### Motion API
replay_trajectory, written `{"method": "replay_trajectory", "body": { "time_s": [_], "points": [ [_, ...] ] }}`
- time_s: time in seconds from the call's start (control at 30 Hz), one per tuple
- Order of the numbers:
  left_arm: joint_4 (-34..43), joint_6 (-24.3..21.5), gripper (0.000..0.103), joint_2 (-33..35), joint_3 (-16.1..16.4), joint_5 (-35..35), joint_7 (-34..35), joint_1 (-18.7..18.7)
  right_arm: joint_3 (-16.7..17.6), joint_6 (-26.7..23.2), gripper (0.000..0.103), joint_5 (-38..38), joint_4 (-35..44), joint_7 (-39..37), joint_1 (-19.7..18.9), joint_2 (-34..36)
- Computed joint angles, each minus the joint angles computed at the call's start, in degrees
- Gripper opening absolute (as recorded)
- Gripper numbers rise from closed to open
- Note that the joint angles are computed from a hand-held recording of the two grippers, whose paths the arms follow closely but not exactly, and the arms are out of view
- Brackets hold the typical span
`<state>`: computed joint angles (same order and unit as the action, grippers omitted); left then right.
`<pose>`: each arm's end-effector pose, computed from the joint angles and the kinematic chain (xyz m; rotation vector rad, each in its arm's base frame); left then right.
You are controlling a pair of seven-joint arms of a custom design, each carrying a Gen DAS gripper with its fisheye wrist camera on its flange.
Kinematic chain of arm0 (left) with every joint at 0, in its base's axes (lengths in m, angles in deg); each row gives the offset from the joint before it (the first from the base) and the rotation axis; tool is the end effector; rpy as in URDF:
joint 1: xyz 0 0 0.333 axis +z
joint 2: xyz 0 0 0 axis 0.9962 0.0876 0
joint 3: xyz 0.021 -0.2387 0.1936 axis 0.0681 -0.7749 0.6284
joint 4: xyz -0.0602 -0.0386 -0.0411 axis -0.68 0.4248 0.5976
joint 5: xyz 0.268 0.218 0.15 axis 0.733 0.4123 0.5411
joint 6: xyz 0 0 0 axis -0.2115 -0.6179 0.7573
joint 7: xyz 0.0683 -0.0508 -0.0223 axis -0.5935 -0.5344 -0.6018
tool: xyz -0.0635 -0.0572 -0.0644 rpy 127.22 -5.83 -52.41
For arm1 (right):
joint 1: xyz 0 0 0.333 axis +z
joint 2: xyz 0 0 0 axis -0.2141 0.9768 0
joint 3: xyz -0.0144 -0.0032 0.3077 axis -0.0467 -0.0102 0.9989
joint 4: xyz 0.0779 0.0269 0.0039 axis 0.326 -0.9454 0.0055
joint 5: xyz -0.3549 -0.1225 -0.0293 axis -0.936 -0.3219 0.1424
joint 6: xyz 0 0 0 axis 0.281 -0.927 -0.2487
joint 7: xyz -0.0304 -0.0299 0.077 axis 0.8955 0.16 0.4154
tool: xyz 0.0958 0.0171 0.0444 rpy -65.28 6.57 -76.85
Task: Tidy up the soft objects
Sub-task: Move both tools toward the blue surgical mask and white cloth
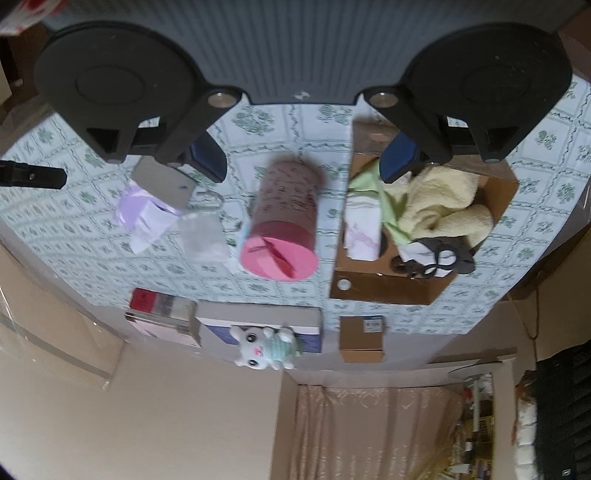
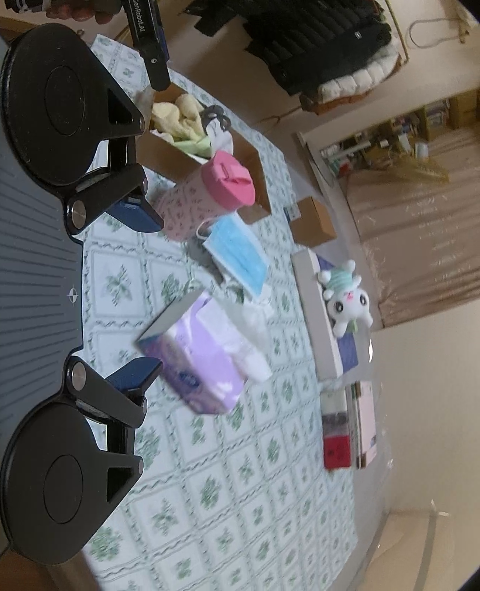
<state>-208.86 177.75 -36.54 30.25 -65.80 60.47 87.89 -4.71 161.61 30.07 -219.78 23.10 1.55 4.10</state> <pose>0.5784 -0.1730 0.4070 -1.4950 1.9597 -1.0377 0.5044 0.1125 0.4044 -1.3741 1.8000 -0.5032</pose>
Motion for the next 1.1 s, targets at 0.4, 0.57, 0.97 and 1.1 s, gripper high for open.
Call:
{"method": "replay_trajectory", "body": {
  "time_s": [0.4,0.57,0.97,1.1],
  "points": [
    [-1.0,-1.0,0.088,-1.4,-2.8,0.3,1.9,1.0,0.4,3.4,0.074,-0.1,-4.6,3.5,-0.7,-2.8],
    [-2.1,-1.1,0.088,-2.8,-0.1,-0.4,2.1,-2.1,-0.4,4.8,0.074,-6.5,-5.8,8.7,-1.5,-3.4],
    [-1.3,-1.5,0.088,-1.2,-7.3,-1.3,5.2,4.3,2.7,2.9,0.074,2.8,-5.1,1.4,-2.5,-3.9],
    [-0.8,-0.9,0.088,0.1,-11.5,-0.7,6.2,8.2,4.4,1.7,0.074,10.0,-4.3,-5.1,-2.9,-4.1]
  ]
}}
